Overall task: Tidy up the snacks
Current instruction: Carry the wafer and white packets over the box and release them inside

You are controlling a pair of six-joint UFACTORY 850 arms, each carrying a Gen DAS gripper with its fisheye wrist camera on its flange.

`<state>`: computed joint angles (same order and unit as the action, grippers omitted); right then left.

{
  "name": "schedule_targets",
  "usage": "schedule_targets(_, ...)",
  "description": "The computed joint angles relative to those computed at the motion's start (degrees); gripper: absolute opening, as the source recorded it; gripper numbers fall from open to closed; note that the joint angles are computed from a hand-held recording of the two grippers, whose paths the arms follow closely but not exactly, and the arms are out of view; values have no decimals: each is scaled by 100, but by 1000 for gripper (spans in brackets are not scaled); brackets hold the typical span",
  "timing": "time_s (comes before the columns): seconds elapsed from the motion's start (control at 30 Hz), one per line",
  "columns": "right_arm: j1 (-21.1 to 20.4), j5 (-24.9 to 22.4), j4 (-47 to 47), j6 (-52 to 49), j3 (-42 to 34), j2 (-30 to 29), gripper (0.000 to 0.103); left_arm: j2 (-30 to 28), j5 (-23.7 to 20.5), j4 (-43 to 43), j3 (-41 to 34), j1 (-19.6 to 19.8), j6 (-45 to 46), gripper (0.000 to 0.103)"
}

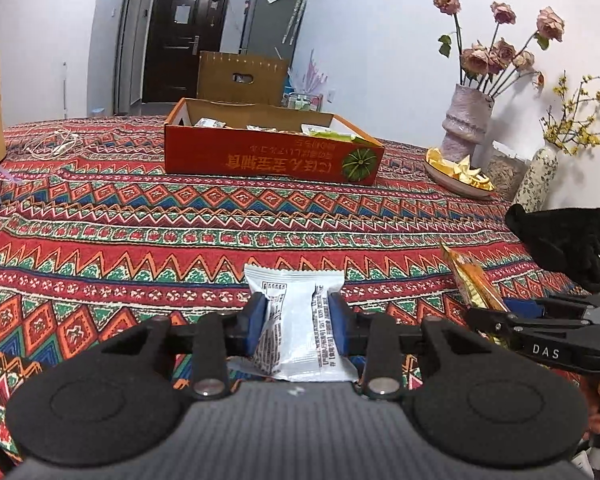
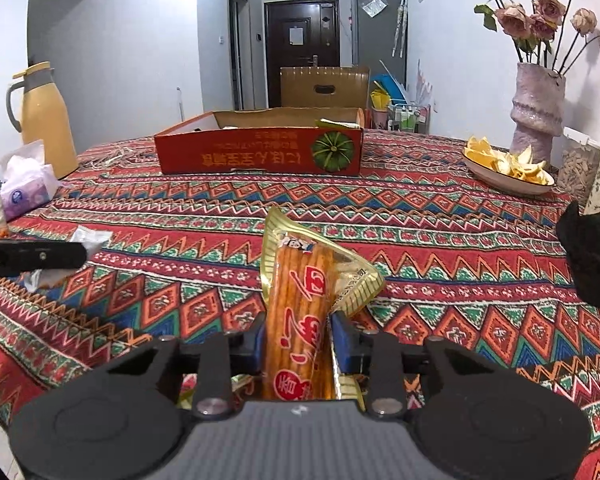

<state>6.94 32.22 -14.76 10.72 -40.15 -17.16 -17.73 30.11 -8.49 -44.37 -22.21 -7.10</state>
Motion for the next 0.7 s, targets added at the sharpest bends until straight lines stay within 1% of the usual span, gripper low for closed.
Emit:
schedule_targets(0.13,-32,6,-284,152,-122,45,32,-22,-103,-113,-172,36,255,34)
schedule_targets(0.23,-175,-15,-960,647,-457,22,32,-36,-125,207,-456,212,128,34)
schedule_targets(0.33,-247,-49,-1325,752,-971,-108,32,-193,-166,453,-970,409,105,34)
schedule_targets(0.4,-274,-135,-1584,893,-1484,-339,32,-421,-223,540,-1454,523,140,34)
schedule_targets(0.5,-274,-476,-2153,1397,-2568,-928,32,-947,-477,381,-2352,654,277,34)
schedule_targets(0.53,-265,-616,-2377,1652,-2965,-1165,32,-1195,-680,277,-2749,700,273,34)
schedule_targets(0.6,-242,-1031,-3339,2685,-3966,-1765,32,-1726,-1214,170,-3608,789,273,34)
schedule_targets(0.63,-211,-1273,-3914,3285,-4511,-2107,32,-2031,-1444,-160,-4072,812,589,34)
schedule_targets(0.7,-128,-1731,-4994,4484,-5626,-2862,32,-2595,-1893,-1147,-4935,850,1581,34)
